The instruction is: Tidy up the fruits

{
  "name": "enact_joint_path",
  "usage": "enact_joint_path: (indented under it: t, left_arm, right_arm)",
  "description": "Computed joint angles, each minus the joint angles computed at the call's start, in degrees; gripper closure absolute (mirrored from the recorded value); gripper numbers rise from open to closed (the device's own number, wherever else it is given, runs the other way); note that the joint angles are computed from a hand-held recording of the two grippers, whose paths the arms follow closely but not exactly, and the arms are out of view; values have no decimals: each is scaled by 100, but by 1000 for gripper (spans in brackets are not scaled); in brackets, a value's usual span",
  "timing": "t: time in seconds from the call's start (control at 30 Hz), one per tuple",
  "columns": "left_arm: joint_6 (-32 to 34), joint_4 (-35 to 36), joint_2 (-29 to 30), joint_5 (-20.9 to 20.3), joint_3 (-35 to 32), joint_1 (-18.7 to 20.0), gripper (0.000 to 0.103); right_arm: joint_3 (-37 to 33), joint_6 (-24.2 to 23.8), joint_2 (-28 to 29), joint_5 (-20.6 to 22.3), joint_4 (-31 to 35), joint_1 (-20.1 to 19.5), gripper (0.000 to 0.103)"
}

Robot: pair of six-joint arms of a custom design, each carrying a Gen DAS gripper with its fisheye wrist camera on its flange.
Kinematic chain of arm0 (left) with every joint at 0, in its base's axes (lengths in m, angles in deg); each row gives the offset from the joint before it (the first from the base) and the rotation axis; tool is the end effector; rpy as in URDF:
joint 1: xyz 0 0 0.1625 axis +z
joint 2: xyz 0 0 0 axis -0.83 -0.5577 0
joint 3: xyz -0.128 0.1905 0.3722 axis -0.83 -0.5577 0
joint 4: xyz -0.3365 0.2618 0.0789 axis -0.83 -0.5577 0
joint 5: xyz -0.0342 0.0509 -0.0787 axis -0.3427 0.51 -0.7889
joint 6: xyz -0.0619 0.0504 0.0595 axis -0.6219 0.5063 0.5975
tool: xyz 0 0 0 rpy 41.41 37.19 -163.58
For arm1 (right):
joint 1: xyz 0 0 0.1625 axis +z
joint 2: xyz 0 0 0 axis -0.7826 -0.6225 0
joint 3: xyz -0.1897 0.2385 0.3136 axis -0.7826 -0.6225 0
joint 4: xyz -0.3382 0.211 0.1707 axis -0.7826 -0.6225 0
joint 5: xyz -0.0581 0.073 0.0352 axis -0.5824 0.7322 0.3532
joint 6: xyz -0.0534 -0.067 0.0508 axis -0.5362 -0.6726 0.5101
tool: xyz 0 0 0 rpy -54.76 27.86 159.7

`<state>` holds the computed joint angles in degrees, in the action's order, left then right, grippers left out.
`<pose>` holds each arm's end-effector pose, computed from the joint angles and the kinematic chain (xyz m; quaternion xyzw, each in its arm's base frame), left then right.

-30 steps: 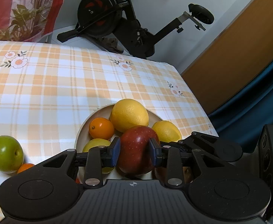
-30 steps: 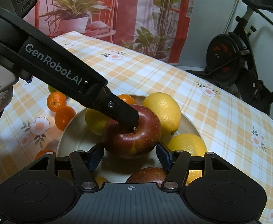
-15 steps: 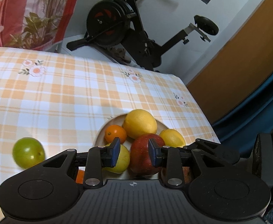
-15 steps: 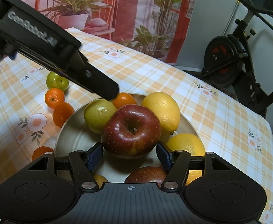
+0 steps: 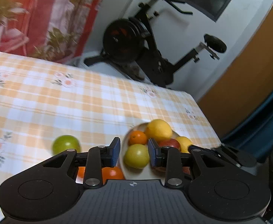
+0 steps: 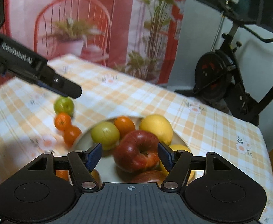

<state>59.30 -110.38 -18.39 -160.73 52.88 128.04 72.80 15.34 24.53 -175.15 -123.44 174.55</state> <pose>-0.0529 -0.6244 0.3735 0.3145 0.9253 -0.2048 0.0538 0.3958 -0.5080 -0.0423 0.1944 -0.8200 0.4080 0.3512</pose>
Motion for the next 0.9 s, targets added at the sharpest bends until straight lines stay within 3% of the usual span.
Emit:
enact_joint_path:
  t: [0.27, 0.4, 0.67, 0.9]
  left_arm:
    - [320, -837, -458, 457, 519, -1, 69]
    - [396, -1188, -630, 675, 734, 20, 69]
    - [503, -1894, -940, 1008, 1212, 33, 69]
    - [838, -2542, -1130, 1198, 1630, 23, 68]
  right_arm:
    - [-71, -381, 730, 361, -2217, 223, 41]
    - [-219, -316, 1114, 464, -2828, 292, 41]
    - [-289, -255, 1362, 494, -2800, 383, 42]
    - [-118, 167, 1269, 640, -2446, 325, 44]
